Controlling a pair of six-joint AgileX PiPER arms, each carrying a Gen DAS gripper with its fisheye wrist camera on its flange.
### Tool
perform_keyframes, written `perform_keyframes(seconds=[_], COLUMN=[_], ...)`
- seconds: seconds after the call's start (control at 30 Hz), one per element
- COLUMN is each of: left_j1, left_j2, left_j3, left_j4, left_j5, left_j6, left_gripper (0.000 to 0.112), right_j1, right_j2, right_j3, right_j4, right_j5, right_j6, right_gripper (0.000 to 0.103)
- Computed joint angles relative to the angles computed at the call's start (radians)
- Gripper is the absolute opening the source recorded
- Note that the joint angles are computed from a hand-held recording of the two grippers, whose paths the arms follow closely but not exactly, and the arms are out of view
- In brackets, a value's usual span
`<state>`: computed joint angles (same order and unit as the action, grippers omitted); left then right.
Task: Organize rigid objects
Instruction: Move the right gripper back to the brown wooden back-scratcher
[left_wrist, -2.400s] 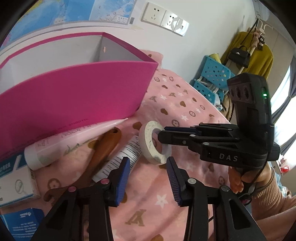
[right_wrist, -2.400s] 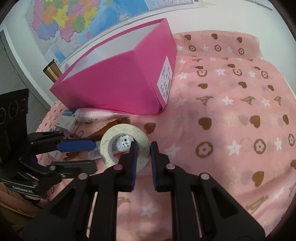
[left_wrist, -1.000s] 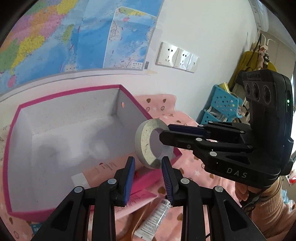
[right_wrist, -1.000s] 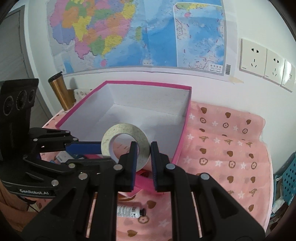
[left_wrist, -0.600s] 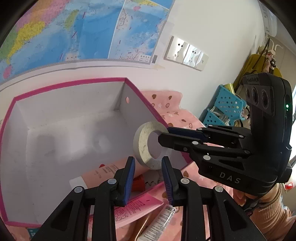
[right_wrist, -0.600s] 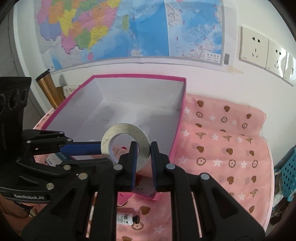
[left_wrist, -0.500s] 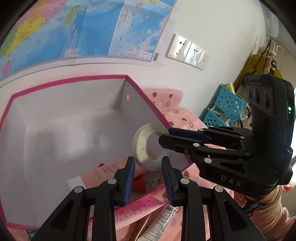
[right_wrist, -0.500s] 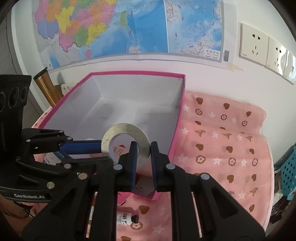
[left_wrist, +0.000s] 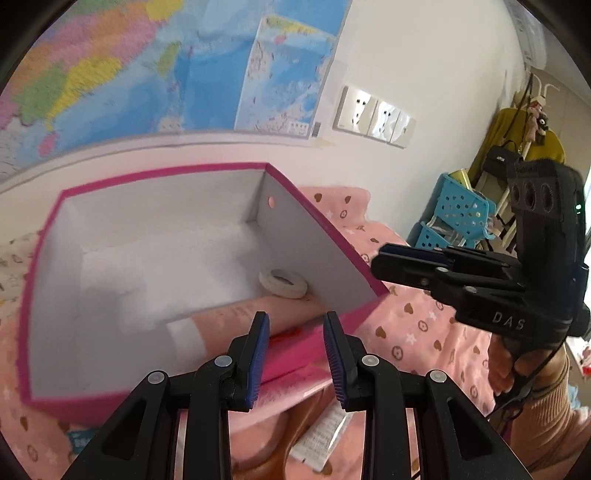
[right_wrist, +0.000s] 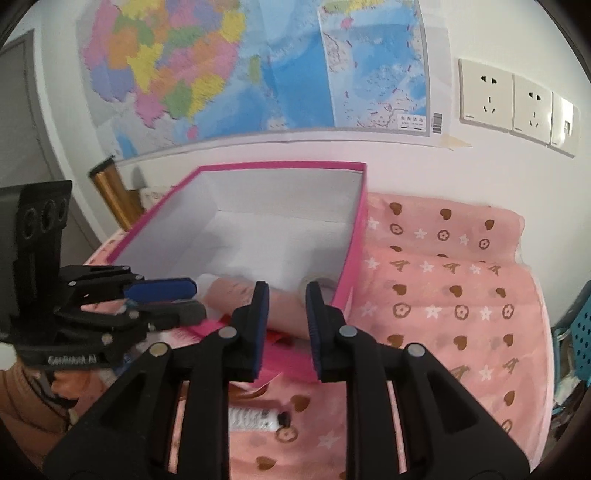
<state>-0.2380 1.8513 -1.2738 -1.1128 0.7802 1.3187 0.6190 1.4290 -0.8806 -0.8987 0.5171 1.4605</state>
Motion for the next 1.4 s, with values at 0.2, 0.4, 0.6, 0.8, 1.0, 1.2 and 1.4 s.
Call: perform_keyframes(seconds=[0.2,0.4,0.6,0.8,1.0,1.2,1.4], left_j1=[0.091,0.138,0.138,0.15,0.167,0.15,0.116], left_j2=[-0.08,-0.077,-0.051,-0.045,-0.041,-0.039,-0.072], left_j3=[0.158,0.252,0.287,0.326,0.343,0.354,0.39], left_j4=[-0.091,-0.055,-0.026,-0.004,0.003,0.027,0.063], left_j5=[0.037,0.045,0.032,0.002,-0.01,-0.053,-0.115], left_j6=[0.156,0.189,0.171,0.166,0.164,0.13,0.091], left_gripper=[0.037,0.037,0.037,0.037,0.037,0.042,0.043], right_j1=[0.048,0.031,-0.009,-0.032,-0.009,-0.023,-0.076], right_j2=[-0.05,0.044,0.134,0.211,0.221,0.186,0.247], right_j3=[0.116,0.164,0.161,0.091,0.083,0.137,0.113], right_j4=[-0.031,0.053,0.134,0.416,0.677,0.491,0.576], right_j5=[-0.112,-0.232,-0.312,-0.286,-0.262,-0.328,-0.415], right_j6=[0.084,0.042,-0.041,-0.369,-0.684,-0.452,-0.525], right_gripper=[0.031,0.032,0.032,0.032,0.032,0.032,0.041])
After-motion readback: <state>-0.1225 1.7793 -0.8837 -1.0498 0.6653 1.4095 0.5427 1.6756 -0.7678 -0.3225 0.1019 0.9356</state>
